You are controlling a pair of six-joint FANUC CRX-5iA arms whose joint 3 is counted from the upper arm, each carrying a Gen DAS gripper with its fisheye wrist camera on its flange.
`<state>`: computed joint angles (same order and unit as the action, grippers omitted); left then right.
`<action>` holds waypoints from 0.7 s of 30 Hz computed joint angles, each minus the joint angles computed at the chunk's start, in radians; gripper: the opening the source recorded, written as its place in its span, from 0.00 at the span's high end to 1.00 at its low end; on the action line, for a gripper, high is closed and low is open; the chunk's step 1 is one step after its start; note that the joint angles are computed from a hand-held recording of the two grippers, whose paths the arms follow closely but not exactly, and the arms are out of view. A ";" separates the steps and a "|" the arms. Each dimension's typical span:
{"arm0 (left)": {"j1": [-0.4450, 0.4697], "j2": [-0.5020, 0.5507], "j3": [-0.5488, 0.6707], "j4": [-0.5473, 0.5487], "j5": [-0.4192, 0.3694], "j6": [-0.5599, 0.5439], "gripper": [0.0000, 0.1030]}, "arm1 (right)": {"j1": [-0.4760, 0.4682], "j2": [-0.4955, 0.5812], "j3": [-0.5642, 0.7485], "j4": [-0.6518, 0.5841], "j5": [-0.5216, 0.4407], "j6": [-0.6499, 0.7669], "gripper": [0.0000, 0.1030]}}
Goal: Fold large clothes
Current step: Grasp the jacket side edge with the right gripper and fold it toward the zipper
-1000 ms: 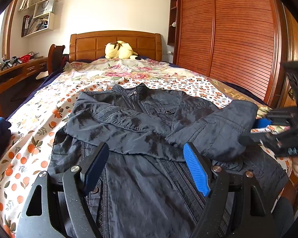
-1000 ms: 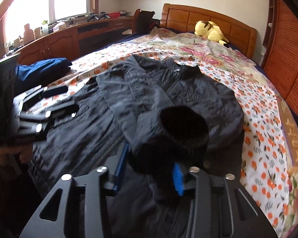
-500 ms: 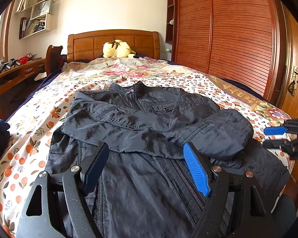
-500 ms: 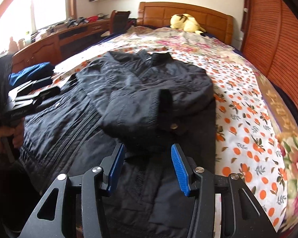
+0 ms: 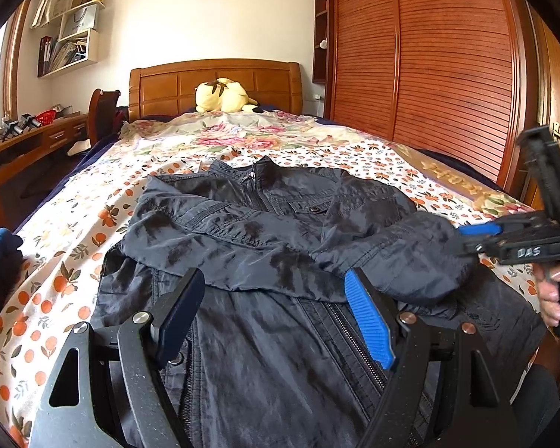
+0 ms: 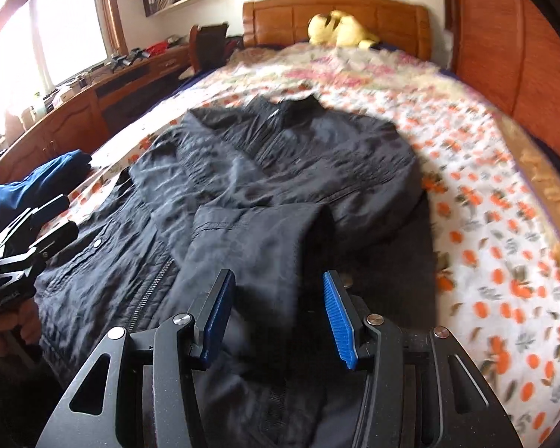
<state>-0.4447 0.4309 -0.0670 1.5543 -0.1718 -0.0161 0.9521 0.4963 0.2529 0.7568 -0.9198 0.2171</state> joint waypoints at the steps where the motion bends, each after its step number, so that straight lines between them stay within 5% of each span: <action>1: 0.000 -0.003 -0.003 0.014 0.002 -0.013 0.24 | -0.005 0.007 0.014 -0.017 0.012 0.027 0.88; 10: 0.001 -0.039 -0.043 0.182 0.026 -0.163 0.24 | 0.017 0.096 0.150 0.073 0.044 0.117 0.92; 21: 0.028 -0.058 -0.064 0.237 0.036 -0.197 0.24 | 0.065 0.240 0.398 -0.155 0.028 0.391 0.92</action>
